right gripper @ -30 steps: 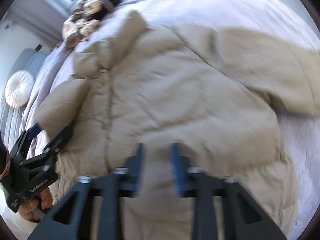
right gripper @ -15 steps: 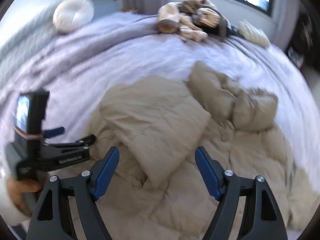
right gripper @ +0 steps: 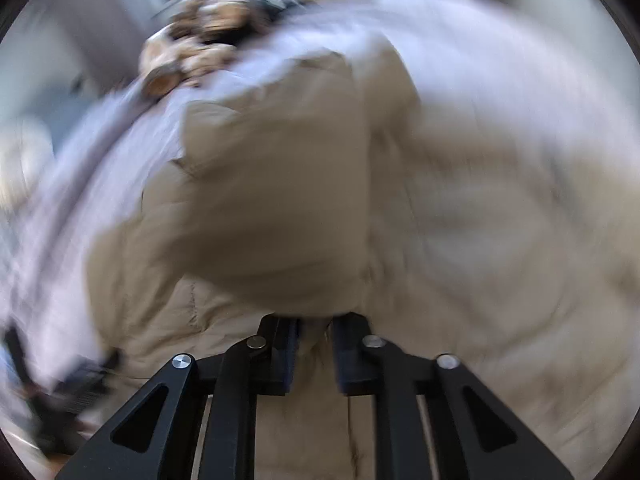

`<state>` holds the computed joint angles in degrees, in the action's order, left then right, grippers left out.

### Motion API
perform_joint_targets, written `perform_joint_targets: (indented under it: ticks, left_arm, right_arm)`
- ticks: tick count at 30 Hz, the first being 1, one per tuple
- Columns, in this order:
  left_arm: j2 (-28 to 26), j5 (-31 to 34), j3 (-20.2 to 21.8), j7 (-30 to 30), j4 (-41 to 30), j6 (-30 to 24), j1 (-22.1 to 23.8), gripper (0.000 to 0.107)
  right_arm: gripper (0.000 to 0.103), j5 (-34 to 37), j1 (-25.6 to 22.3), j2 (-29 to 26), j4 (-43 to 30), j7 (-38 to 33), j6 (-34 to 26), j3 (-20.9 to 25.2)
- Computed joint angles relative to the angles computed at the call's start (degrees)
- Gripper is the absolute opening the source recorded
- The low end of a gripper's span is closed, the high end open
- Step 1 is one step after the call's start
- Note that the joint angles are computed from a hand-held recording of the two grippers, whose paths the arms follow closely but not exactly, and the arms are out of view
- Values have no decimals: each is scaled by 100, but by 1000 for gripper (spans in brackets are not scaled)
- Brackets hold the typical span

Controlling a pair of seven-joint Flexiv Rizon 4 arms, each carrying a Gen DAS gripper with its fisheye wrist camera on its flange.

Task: Fold large clothes

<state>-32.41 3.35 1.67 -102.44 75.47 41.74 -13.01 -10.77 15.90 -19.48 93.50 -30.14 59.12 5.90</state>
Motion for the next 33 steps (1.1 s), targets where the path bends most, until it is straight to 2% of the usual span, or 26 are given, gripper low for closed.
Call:
perform_joint_targets:
  ticks: [1, 3, 4, 5, 7, 9, 10, 13, 14, 16, 18, 20, 21, 23, 26, 27, 28, 29, 33]
  left_arm:
    - [17, -54, -22, 27, -13, -58, 30, 95]
    - [135, -101, -11, 42, -30, -129, 81, 95]
    - [226, -101, 1, 25, 18, 33, 109, 95]
    - [251, -105, -7, 27, 14, 137, 126, 95]
    - [166, -86, -15, 87, -254, 268, 159, 95]
    - [-88, -35, -17, 148, -703, 115, 123, 95]
    - [-316, 2, -6, 160, -1052, -16, 66, 95]
    - [-809, 165, 77, 179, -1726, -364, -115, 95]
    - [-986, 318, 186, 139, -1981, -589, -228, 95]
    - [-1175, 419, 259, 19, -2130, -783, -298, 95]
    - [-1124, 333, 207, -100, -1927, -708, -238, 95]
    - [-1095, 315, 184, -119, -1802, -650, -221, 95]
    - [-1102, 356, 194, -80, -1810, -650, -235, 95]
    - [-1119, 461, 230, -10, -1854, -657, -281, 96]
    - [-1139, 494, 261, -38, -1976, -797, -298, 96]
    - [-1108, 499, 281, -82, -2003, -872, -303, 96]
    - [-1050, 496, 282, -107, -1988, -912, -296, 96]
    - [-964, 485, 265, -95, -1929, -917, -273, 96]
    - [-611, 463, 171, 13, -1613, -869, -262, 96]
  right_arm:
    - [35, 432, -145, 80, 59, 37, -53, 99]
    - [35, 468, -174, 291, 395, 504, 112, 11]
    - [35, 452, -198, 467, 627, 714, 240, -37]
    - [35, 260, -169, 626, 832, 988, 306, -123]
    - [35, -716, -101, 1012, 1283, 1758, 480, -408]
    - [35, -1363, -198, 1106, 1366, 1937, 776, -451]
    - [35, -1277, -282, 1009, 1200, 1651, 863, -371]
    - [34, -198, -496, 399, 256, -116, 736, 102]
    - [34, -27, -547, 287, 99, -402, 634, 223]
    - [33, 189, -516, 2, -265, -1106, 84, 325]
    - [29, 445, -531, -131, -336, -1524, -383, 353]
    - [4, 602, -521, -123, -121, -1664, -384, 290]
    - [1, 595, -537, -63, 144, -1772, -106, 234]
    - [0, 415, -496, 73, 453, -1814, 145, 88]
    - [0, 391, -513, 244, 586, -1840, 45, 45]
    - [2, 339, -519, 322, 627, -1803, -65, 4]
    - [8, 301, -523, 418, 682, -1729, -177, -26]
    - [8, 255, -500, 492, 744, -1614, -225, -40]
    - [9, 1075, -806, 989, 1144, -1755, -93, 119]
